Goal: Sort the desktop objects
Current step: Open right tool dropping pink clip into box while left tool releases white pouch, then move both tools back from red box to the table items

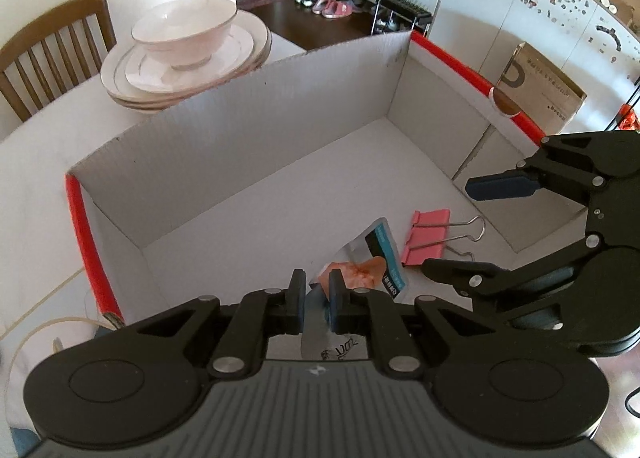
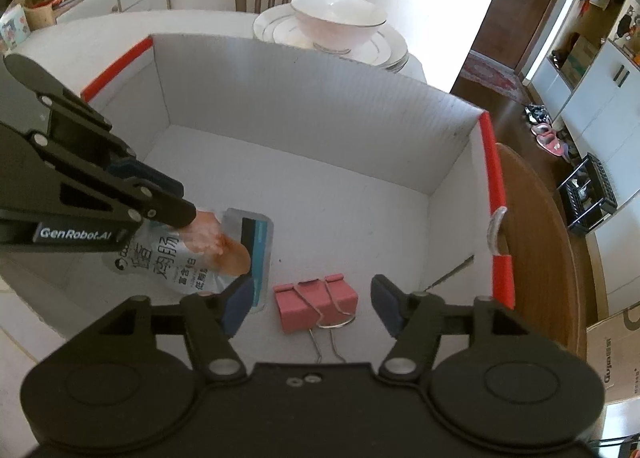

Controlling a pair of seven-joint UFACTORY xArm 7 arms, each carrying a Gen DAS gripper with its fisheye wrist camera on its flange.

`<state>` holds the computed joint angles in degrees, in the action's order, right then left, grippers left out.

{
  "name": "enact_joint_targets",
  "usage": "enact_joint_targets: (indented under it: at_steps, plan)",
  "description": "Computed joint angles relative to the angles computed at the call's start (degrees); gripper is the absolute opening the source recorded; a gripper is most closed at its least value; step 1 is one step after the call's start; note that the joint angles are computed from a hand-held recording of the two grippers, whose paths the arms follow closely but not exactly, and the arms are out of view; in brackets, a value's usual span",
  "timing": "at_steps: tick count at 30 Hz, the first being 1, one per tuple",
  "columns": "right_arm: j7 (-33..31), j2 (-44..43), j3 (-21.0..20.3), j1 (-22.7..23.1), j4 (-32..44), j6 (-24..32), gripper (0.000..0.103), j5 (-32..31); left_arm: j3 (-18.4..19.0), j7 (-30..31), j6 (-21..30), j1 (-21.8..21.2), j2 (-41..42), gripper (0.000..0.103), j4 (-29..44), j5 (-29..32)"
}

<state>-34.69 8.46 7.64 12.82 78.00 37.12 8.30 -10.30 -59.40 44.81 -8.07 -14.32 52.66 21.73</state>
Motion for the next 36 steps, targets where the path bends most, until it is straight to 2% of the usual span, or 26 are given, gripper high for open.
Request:
enact_joint_targets:
  at_steps: [3,5,6,10,16,20,29,36]
  plan:
    - [-2.02,-1.45,0.18,-0.67,-1.04,-0.53,0.068,2.6,-0.62,-1.33,-0.06,0.19,-0.81,0.01,-0.11,1.89]
    - [-4.42,-2.72,0.33,-1.02,-2.2,-1.66,0.082,4.97,-1.3,-3.03,0.24,0.54,-1.55,0.01,-0.18,3.4]
    - [-6.12,-3.65,0.41,-1.2,-3.16,-2.46,0.085,6.61,-1.51,-3.63,0.47,0.69,-1.69,0.011,-0.07,4.04]
    - [-9.72,-5.78,-0.03,-1.2,-4.75,-2.79,0.087,10.21,-1.87,-4.76,-0.24,0.82,-3.07,0.013,-0.48,5.01]
    - [-9.83,-7.2,-0.72,-0.9,-5.29,-2.45,0.088,12.46,-3.14,-6.73,0.28,1.24,-4.8,0.032,-0.9,7.06]
    - [-10.08,-8.54,-1.14,-0.77,-6.31,-2.92,0.093,14.56,-4.22,-9.21,0.19,1.65,-6.3,0.054,-1.84,8.48]
    - [-13.53,-12.2,-2.16,0.22,-9.48,-4.68,0.102,20.11,-6.72,-12.48,2.15,1.84,-10.17,0.065,-2.93,11.32]
    - [-12.88,-16.24,-2.48,2.11,-13.37,-7.49,0.102,21.34,-8.67,-13.75,4.11,1.8,-15.73,0.076,-5.46,11.07]
